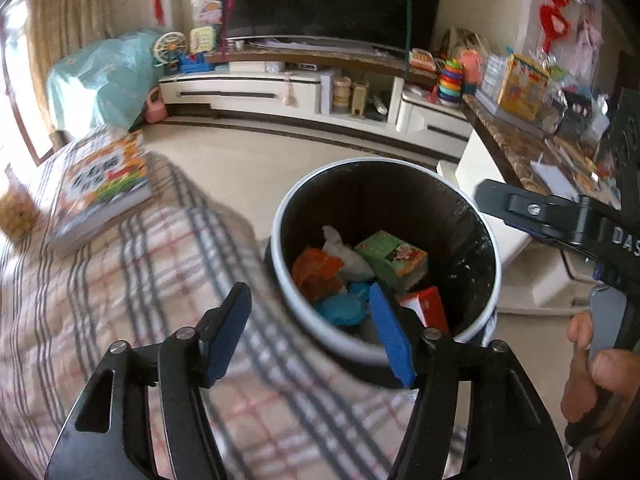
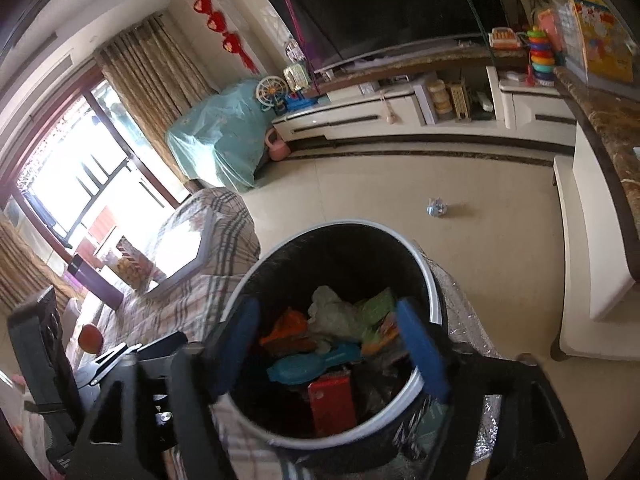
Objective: Collect trash
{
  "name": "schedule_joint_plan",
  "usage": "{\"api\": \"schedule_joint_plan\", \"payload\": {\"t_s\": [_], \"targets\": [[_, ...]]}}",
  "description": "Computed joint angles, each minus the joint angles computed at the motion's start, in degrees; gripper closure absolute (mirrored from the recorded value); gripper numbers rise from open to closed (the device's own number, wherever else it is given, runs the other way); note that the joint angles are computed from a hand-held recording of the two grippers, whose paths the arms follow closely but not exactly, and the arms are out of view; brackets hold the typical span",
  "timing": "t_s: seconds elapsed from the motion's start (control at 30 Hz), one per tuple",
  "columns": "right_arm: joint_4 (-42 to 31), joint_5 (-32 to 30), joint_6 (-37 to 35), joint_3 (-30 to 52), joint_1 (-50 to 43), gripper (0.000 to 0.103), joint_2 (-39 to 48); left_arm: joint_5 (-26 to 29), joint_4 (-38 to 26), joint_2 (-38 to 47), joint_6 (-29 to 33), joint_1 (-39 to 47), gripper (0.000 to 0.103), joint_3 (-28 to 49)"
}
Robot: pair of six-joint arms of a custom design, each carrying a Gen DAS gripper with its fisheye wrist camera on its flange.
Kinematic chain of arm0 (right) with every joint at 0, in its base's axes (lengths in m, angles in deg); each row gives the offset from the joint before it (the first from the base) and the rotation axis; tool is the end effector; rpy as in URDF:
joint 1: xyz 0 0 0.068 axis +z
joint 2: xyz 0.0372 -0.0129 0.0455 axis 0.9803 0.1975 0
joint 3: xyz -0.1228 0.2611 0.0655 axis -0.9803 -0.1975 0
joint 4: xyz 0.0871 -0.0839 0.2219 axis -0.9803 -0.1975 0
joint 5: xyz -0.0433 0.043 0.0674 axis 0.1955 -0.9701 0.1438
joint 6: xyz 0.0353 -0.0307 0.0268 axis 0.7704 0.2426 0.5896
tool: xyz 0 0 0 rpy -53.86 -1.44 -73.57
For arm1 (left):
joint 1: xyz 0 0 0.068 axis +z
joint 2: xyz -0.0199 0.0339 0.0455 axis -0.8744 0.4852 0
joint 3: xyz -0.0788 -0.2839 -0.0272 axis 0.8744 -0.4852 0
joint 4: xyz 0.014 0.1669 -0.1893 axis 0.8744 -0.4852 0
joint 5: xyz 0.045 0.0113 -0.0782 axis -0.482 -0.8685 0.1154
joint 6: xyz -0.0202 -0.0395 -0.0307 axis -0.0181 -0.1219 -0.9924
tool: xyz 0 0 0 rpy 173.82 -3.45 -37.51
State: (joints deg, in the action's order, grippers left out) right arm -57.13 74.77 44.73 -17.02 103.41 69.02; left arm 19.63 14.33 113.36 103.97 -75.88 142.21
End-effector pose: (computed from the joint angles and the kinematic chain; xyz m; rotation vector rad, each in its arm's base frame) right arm 0.2641 0.1077 0.2391 0.7373 2.1813 0.2637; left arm 0.3807 -0.1153 0.2092 0.9411 2.2676 -0.4221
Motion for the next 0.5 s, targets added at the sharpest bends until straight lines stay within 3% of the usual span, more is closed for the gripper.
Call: {"api": "schedule_joint_plan", "payload": {"t_s": [0.07, 0.27, 0.5], "targets": [[-0.4, 2.5, 2.4, -0.6, 2.8, 0.013, -1.1, 2.4, 1.5, -2.6, -0.5, 2.6, 0.037, -3.8], [-3.4, 11.2, 11.0, -1.0, 13.7, 0.012, -1.6, 9.1, 4.6, -10.4, -0.2, 10.6, 0.026, -14.1], [-14.2, 24.7, 20.5, 4.6, 26.3, 0.012, 1.9, 14.6, 7.7, -16.6, 0.3, 19.3, 0.017, -21.2]]}}
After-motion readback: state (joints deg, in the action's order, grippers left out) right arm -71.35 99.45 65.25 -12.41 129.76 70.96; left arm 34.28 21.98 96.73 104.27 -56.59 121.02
